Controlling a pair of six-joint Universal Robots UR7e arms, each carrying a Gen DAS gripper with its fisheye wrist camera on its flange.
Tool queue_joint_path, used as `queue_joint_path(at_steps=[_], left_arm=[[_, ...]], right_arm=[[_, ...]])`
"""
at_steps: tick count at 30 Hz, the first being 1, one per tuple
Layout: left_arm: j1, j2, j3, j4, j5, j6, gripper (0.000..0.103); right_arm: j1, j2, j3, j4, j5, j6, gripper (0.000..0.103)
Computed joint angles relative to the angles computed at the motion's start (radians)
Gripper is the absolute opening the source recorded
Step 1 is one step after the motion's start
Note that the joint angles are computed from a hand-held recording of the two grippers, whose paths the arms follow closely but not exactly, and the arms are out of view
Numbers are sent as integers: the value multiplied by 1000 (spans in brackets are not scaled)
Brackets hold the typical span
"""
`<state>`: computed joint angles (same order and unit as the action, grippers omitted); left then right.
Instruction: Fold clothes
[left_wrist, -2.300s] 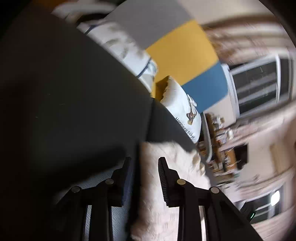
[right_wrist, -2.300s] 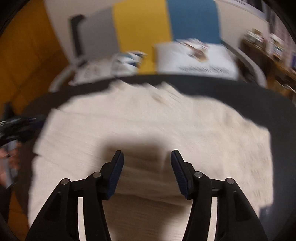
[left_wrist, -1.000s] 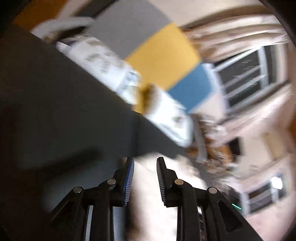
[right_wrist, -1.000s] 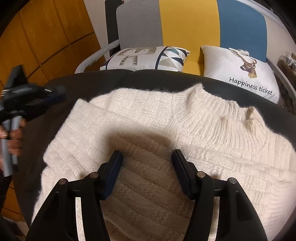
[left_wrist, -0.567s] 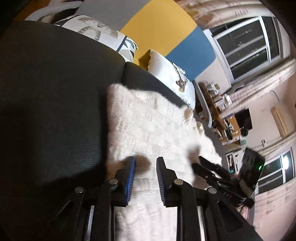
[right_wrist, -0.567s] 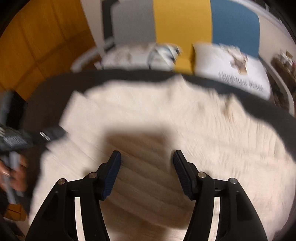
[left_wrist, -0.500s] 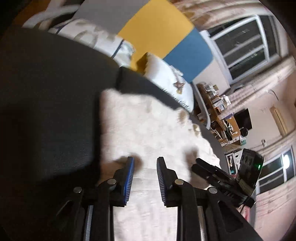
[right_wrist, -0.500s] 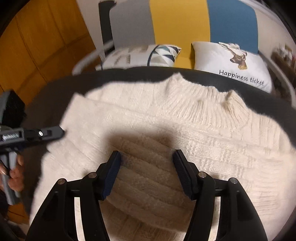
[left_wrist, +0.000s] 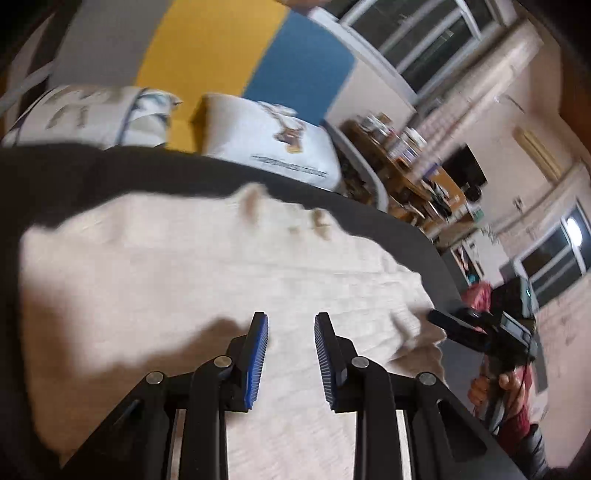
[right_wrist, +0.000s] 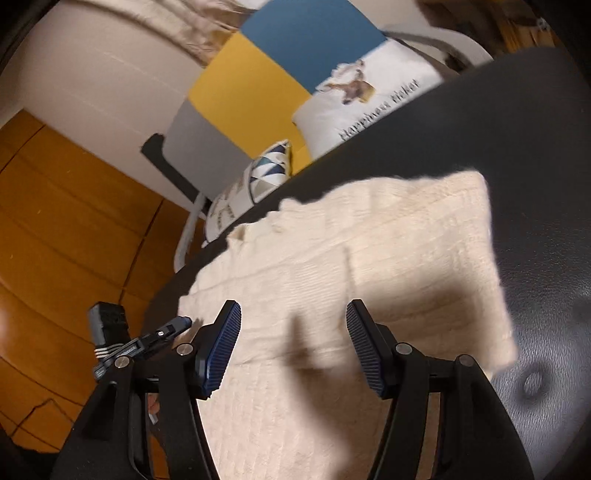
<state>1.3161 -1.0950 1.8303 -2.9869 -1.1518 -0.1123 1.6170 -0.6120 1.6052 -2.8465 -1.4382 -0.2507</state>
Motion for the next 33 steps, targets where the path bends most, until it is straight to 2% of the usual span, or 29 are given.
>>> queue_joint_path(at_steps=[4, 6, 8, 10, 11, 15, 17, 19, 21, 23, 24, 26, 27, 28, 29, 30, 32, 33], left_arm=[[-10, 60, -66, 60, 8, 16, 26], [-3, 82, -85, 87, 4, 2, 26], [6, 97, -92, 89, -1, -1, 26], [9, 99, -78, 54, -6, 15, 26], [9, 98, -75, 45, -7, 19, 26], [-12, 81, -27, -100, -5, 90, 26], [-18, 76, -14, -160, -8, 119, 27], [-13, 79, -29, -119, 10, 98, 28], [-3, 96, -66, 2, 64, 56, 28], [4, 104, -70, 19, 73, 54, 26], [1, 104, -62, 0, 75, 63, 26], [0, 96, -60, -10, 51, 46, 27], [1, 93, -62, -22, 23, 44, 27], [0, 95, -69, -28, -2, 56, 27], [-3, 99, -79, -29, -24, 73, 27], [-6, 109, -94, -21, -43, 87, 27], [-15, 138, -132, 15, -66, 106, 27], [-20, 156, -154, 43, -65, 109, 27]], right_arm=[[15, 54, -81, 72, -81, 18, 63], [24, 71, -92, 67, -112, -9, 63], [43, 84, -94, 54, -160, -69, 63], [65, 96, -95, 34, -224, -107, 37], [67, 96, -94, 38, -233, -106, 6], [90, 93, -91, 15, -259, -132, 7], [105, 72, -68, -50, -229, -152, 7], [107, 65, -68, -77, -216, -148, 7], [100, 87, -99, -27, -257, -125, 7], [92, 111, -121, 18, -293, -107, 7], [80, 117, -124, 40, -283, -94, 11], [43, 92, -102, 50, -177, -42, 14], [27, 78, -91, 47, -130, -21, 23], [7, 57, -71, 33, -64, -13, 28], [-15, 38, -64, 50, 17, -14, 40], [-34, 27, -73, 102, 90, -21, 53], [-63, 12, -99, 215, 206, -50, 59], [-65, 16, -120, 269, 208, -70, 59]])
